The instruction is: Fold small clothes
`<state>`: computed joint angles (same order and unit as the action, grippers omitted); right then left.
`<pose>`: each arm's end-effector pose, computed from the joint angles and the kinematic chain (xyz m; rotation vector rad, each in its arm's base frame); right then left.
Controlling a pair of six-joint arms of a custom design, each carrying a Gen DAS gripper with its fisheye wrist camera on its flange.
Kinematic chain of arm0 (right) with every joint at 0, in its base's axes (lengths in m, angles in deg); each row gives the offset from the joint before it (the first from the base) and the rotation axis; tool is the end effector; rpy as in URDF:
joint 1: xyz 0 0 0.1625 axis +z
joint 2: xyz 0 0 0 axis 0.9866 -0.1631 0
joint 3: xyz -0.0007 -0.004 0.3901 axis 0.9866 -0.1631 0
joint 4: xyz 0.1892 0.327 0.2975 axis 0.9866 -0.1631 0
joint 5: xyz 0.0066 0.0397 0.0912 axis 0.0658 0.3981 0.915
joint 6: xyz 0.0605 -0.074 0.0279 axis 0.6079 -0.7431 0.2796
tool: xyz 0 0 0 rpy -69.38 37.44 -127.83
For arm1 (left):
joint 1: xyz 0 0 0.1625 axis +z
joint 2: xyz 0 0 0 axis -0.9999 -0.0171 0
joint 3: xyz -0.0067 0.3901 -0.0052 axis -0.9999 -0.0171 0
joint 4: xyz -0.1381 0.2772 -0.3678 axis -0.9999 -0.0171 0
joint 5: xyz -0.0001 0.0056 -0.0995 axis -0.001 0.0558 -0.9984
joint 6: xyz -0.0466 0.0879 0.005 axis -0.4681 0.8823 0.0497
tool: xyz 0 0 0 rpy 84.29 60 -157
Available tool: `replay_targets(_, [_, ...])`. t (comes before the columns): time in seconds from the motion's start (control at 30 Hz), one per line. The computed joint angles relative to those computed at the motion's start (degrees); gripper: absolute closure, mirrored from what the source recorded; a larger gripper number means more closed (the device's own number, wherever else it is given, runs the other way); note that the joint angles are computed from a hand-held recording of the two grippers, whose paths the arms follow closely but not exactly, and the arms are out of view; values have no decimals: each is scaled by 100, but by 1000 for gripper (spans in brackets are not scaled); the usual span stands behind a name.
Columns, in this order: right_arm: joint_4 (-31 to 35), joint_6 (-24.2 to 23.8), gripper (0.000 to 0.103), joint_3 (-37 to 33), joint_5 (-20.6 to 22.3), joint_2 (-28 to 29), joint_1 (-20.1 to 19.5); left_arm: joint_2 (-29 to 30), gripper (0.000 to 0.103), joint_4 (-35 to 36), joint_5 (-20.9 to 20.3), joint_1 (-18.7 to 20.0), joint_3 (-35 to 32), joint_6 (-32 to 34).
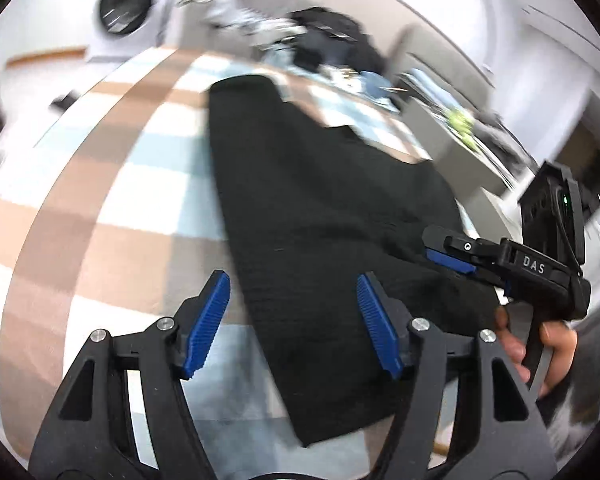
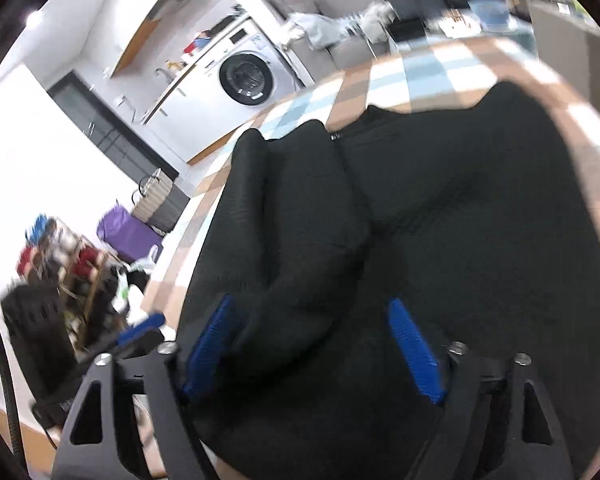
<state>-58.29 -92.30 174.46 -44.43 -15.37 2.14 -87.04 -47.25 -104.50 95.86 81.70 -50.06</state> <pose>0.0776 -0.4700 0.3134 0.7506 -2.9746 0.3422 -0.3557 -0.2522 0.1012 -0.2065 2.4163 -1.1544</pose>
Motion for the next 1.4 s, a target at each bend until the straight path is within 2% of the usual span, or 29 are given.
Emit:
replay_targets(0.03, [7,190,37,-49,-9,142,20,-73,40,-14,-30,21,61,-82])
replay_targets(0.1, [-3,465,70,-98,-5,382,35,-266,40,102,-60,1,173,-219])
replay_targets(0.13, [-49,534,78,-85,-37,425,56,-323,40,196,-73,-22,200,-284])
replay_targets(0.17, [-135,563,94,-39,-45,410,72,-384,40,296,-82,-47,223,-332])
replay_targets(0.2, [-141,470,96,21,97,304,65,-478,40,455,-133,-150,261,-450])
replay_targets(0.3, [179,-86,96,220,713,-375,17,-477,40,422,-89,-49,260,-354])
replay_targets(0.37, [591,-166,96,272,936,-811,-62,-539,40,321,-80,-19,304,-236])
replay_targets(0.43, [751,-112,96,381,718,-1189,-135,-532,40,73,-53,39,339,-14])
replay_targets(0.47, [688,-92,96,463,384,-1296,-148,-527,40,-194,-56,100,377,224])
replay_targets(0.6, [686,277,96,491,-557,-1106,-320,-342,39,-860,-97,241,357,904])
replay_targets(0.63, [688,299,96,496,-621,-1082,-346,-274,40,-828,-129,224,293,948])
replay_targets(0.73, [379,209,83,553,-648,-1147,-220,-79,39,-683,-174,158,120,1061])
replay_targets(0.8, [127,115,73,591,-558,-1204,-186,17,39,-676,-212,138,50,1103])
replay_targets(0.97, [250,279,73,450,-377,-891,-263,107,39,-746,-303,138,24,1037])
replay_targets(1.07, [260,178,96,522,-301,-806,-242,94,39,-728,-260,116,32,1007])
replay_targets(1.1, [300,165,96,532,-212,-847,-213,70,39,-692,-238,114,36,995])
replay_targets(1.2, [708,-64,96,519,510,-1255,-303,24,39,-586,-171,96,21,920])
replay_targets(1.27, [956,-31,96,482,673,-1448,-318,6,39,-708,-134,108,51,978])
replay_targets(1.33, [846,9,96,553,224,-1535,-199,36,39,-866,-134,155,58,1126])
replay_targets(1.4, [333,17,96,732,-634,-1422,45,102,39,-981,-146,210,43,1273])
